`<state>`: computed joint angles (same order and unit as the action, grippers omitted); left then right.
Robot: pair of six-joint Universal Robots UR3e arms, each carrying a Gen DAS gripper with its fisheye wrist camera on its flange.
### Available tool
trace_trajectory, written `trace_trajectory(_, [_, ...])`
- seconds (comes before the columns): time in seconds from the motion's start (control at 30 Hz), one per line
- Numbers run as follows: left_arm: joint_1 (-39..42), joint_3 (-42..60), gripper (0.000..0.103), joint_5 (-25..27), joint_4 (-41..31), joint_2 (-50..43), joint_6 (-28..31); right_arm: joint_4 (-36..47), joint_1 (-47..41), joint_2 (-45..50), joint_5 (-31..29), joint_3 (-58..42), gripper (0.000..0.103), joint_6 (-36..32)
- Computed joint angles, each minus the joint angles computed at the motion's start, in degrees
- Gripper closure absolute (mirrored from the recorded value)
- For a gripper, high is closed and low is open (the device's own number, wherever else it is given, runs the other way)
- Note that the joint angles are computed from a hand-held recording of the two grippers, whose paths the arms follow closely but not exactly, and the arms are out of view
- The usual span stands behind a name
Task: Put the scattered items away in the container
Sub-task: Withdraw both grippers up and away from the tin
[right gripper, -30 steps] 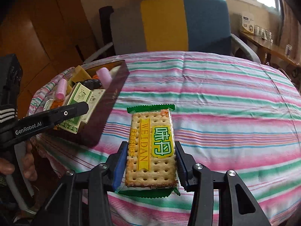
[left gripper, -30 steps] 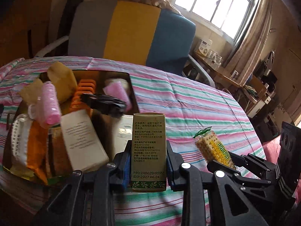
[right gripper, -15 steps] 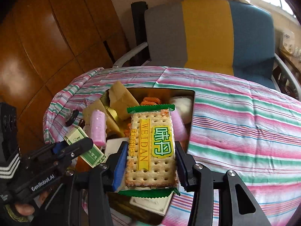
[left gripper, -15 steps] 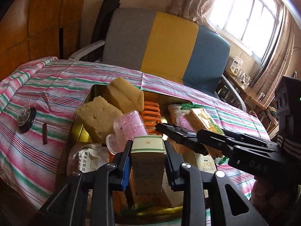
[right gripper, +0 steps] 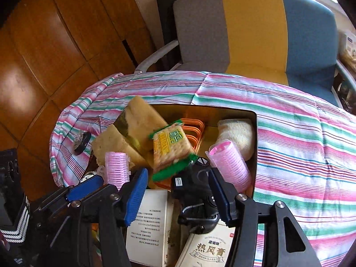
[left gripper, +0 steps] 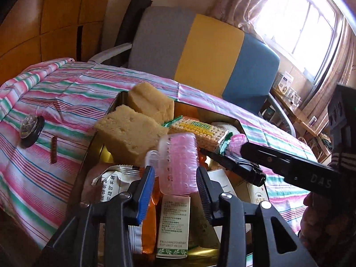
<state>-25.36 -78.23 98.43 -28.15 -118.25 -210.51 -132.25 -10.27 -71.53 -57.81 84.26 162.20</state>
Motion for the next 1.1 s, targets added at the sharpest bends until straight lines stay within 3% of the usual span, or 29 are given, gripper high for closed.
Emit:
trace_trajectory(0.13, [-1.9,-3.8,0.058,1.8,1.6,2.5,-1.5,-1.5,-3.5,-5.1,2.5,6.5,0.031,-0.3])
trace_trajectory(0.3, [-5.0,-10.2,0.057,3.2,3.0,6.2,-4.2,-2.3,-10.1,-13.8,4.5,17.9,0.027,-3.5])
trace_trajectory(0.53, [-11.2,-18.9,0.057,7.5,2.1,11.4,-10.5,3.5,-21.7,-28.4,4.9,33.0,0.021,-14.4])
trace_trajectory(0.7, [-16.0,-19.0,0.056,11.5,-2.6,11.3,-15.3,8.4,-27.6,-38.7,2.5,41.5,0.019,-22.0])
trace_trajectory(0.9, [-21.3,-15.3,0.049,19.7,-8.8,10.7,-19.3,11.2,-28.8,-52.9,0.5,49.7,0.016,-27.3])
trace_trajectory(0.97, [-22.8,-14.1,0.044,23.2,-11.4,11.1,-20.9,10.3,-27.1,-56.4,-0.9,51.2,0.007,-26.2])
trace_trajectory(1.1, [-25.5,-11.7,0.044,29.7,-18.0,11.8,-24.4,7.7,-22.7,-61.6,-2.5,52.9,0.001,-22.7])
